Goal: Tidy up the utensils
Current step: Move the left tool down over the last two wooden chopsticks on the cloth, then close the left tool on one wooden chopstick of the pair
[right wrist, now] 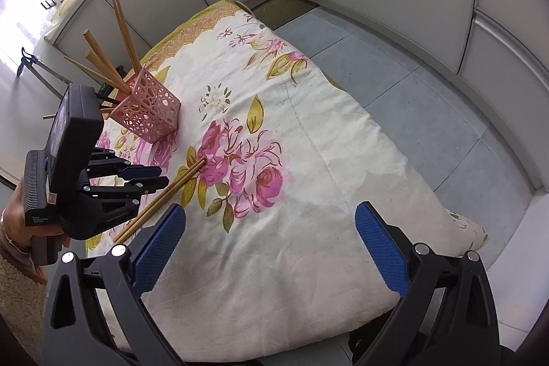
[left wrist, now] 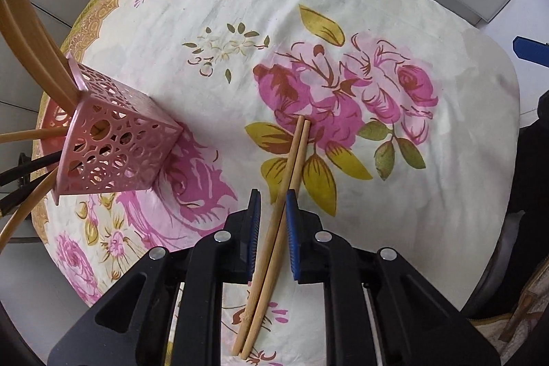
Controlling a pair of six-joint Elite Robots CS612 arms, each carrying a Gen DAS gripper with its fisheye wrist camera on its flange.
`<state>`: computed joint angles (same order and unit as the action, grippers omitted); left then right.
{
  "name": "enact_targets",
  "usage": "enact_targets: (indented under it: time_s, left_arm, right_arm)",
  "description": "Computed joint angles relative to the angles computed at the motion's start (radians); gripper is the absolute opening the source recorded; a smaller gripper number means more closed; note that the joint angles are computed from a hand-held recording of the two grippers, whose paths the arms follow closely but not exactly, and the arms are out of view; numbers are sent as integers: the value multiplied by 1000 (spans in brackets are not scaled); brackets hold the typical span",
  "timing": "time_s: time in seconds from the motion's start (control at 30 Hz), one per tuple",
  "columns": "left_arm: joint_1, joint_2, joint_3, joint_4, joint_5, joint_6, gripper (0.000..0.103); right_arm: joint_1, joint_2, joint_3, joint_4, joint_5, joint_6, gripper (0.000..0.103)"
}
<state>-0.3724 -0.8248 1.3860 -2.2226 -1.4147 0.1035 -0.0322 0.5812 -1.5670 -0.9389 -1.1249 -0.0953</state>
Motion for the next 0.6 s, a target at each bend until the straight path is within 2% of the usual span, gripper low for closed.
enact_targets:
  time_s: [0.3,0.6]
  left_arm:
    - [-8,-1,17,-78,27,-26,15]
    - [-14,2,20,-76,60,-12,15]
  right_arm:
    - [1,1,-1,-2,-10,5,96]
    - [3,1,1,2,-19,1,96]
